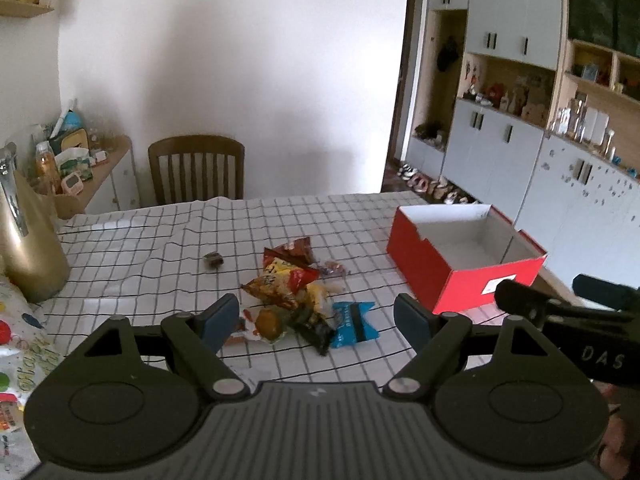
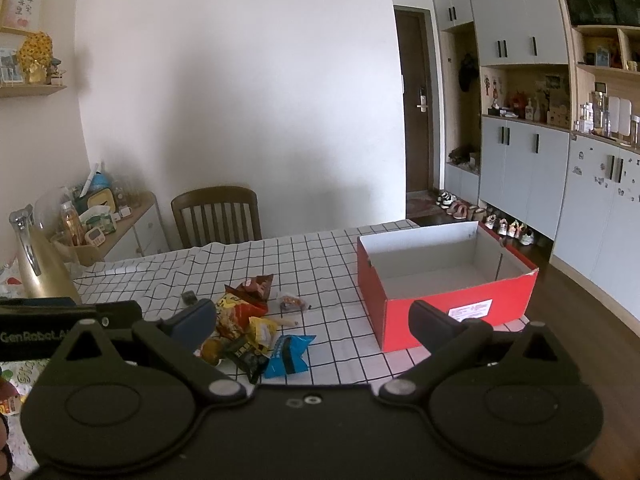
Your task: Organize snacks
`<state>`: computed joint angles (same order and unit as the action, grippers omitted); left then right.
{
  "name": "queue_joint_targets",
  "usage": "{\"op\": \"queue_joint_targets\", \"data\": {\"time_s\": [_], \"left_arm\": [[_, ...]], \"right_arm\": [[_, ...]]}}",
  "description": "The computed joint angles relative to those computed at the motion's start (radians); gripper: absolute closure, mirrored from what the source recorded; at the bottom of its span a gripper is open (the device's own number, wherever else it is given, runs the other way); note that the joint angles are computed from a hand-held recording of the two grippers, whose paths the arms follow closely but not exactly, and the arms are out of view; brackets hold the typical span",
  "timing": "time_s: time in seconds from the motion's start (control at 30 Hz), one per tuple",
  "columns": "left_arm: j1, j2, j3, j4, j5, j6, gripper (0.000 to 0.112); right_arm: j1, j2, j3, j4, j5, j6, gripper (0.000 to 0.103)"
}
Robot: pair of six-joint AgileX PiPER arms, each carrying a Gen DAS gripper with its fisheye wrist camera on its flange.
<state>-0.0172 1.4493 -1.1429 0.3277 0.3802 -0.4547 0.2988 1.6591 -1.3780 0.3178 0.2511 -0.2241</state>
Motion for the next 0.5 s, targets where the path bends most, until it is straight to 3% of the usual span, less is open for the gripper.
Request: {"op": "queue_joint_targets", "data": {"time_s": [0.33, 0.5], "left_arm": [[0.020, 0.020, -0.016, -0.045, 0.005, 0.049, 0.028], [0.045, 0.039, -0.029, -0.158, -0.007, 0.149, 0.028]], "right_arm": [[0.015, 0.034, -0.042, -0.035, 0.019, 0.038, 0.000], [0.020, 0.056, -0.068, -0.035, 0.028, 0.032, 0.000]]}}
